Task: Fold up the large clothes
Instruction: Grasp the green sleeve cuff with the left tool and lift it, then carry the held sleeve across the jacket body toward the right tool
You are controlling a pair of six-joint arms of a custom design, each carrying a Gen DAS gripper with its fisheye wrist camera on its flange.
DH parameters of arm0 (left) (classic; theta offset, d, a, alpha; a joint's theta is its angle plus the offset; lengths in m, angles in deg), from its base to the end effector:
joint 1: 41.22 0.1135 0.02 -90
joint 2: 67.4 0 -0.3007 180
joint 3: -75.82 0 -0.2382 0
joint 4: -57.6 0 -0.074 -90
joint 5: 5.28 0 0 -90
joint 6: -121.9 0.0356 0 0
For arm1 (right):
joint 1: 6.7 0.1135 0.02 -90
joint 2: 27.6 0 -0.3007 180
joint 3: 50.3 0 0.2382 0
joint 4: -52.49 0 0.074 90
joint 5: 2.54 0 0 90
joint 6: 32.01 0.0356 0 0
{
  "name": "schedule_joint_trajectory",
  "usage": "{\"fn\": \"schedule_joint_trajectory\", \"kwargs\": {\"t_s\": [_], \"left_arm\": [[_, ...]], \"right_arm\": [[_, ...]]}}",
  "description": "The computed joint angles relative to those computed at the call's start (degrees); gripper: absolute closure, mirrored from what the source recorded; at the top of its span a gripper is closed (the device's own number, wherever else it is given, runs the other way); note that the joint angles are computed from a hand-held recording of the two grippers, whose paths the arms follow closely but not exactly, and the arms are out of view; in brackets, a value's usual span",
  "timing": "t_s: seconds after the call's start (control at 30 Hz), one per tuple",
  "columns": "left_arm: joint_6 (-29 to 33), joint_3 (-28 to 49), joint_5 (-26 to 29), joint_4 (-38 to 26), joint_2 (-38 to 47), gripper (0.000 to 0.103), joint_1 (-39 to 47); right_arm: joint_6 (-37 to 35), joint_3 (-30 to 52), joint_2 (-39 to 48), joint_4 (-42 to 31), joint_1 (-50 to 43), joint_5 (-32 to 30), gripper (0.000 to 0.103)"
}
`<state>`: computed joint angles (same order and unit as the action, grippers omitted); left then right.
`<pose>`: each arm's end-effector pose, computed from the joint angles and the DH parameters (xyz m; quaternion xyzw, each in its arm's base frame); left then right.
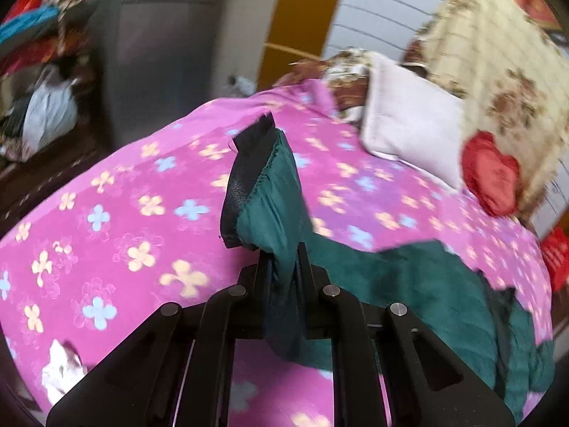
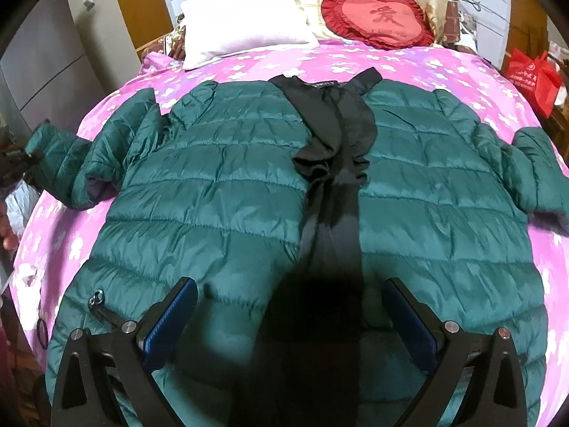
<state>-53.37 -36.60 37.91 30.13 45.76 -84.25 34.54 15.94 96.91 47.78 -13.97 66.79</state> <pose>0.2616 -0.2087 0.1257 -0.3817 0.8256 0.0496 0.4125 0.3630 -0.0336 0.0631 -0.1761 0.9411 0.1073 0.2678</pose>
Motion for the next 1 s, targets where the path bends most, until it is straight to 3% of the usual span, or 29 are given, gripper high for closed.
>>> {"fn": "schedule_joint_trajectory", "kwargs": {"t_s": [0.27,0.8,1.0], "left_arm": [[2.10,13.36,-2.46,-10.01,3.55,0.093,-6.88],[8.64,29.91,-0.35,-12.67,12.61,0.093,-11.89],[13.75,41.70,3.05,-13.91,20.72,0.093,-13.71]], "right_arm": [[-2.28,-2.41,-3.33,-0.50,-4.52,-1.80,0.000],[-3.84,-0.73,-3.02,-2.90,-9.11,-3.38,0.000],[-4.77,0.05,-2.83,-3.68,-10.44,-4.01,0.000]]}}
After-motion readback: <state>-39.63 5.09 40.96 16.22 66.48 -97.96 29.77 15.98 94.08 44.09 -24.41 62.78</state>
